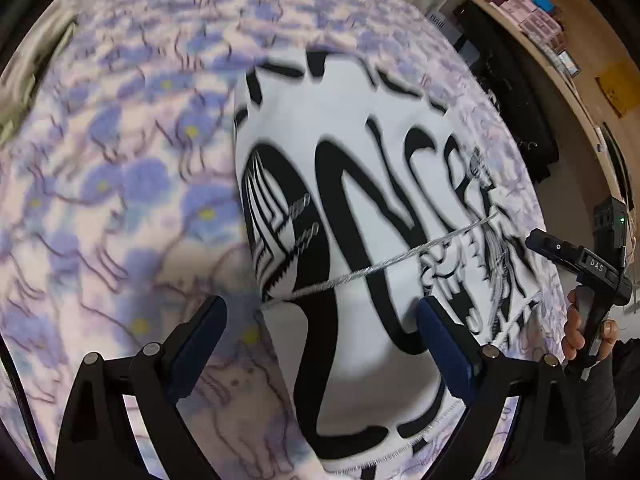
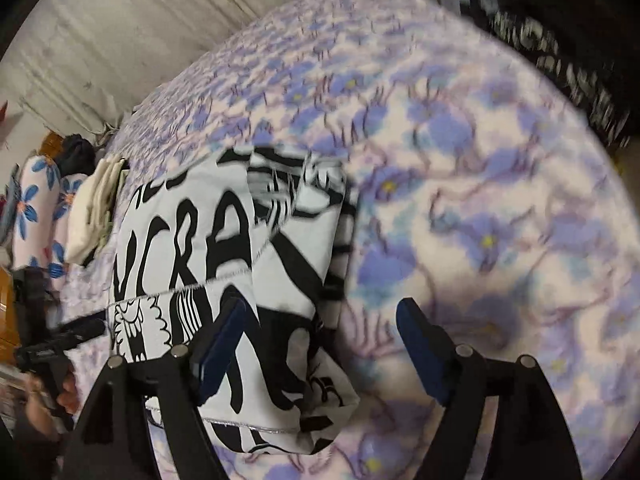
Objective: Fold large clothes
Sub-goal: 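Grasp the jacket bundle with both tools and lift it, then carry the lifted bundle onto the cream towel stack with both tools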
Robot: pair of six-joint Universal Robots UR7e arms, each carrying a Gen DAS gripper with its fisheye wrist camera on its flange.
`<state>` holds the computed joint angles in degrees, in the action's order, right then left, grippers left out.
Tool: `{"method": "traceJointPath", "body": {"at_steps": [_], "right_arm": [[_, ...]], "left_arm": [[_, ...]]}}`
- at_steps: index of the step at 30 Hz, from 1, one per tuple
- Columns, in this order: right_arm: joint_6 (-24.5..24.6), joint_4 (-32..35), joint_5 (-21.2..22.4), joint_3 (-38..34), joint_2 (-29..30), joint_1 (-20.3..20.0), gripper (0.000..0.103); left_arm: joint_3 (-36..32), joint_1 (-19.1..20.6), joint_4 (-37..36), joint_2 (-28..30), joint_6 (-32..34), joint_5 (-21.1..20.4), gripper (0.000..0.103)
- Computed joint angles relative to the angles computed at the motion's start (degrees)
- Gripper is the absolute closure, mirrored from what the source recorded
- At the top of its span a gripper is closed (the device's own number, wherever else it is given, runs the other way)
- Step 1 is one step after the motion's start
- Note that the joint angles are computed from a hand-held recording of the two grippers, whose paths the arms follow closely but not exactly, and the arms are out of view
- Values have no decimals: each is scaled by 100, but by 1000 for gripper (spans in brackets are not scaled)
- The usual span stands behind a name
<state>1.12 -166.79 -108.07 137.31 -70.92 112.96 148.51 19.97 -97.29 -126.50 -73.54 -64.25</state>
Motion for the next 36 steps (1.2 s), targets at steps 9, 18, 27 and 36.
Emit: {"method": "traceJointPath", "body": {"at_steps": [9, 18, 27, 36], "right_arm": [[-421, -206, 1438, -42, 745, -687, 25], [-684, 88, 1646, -549, 1282, -697, 25], [-655, -146, 1188, -594, 1474, -301, 35], [-389, -503, 623, -464, 1356, 388, 69]], "left_arm": [[491, 345, -1436, 329, 591, 4, 0], [793, 1268, -3022, 687, 1517, -198, 0], [784, 1209, -3352, 1240, 1480, -86, 0], [623, 99, -2348, 1255, 656, 583, 31]]}}
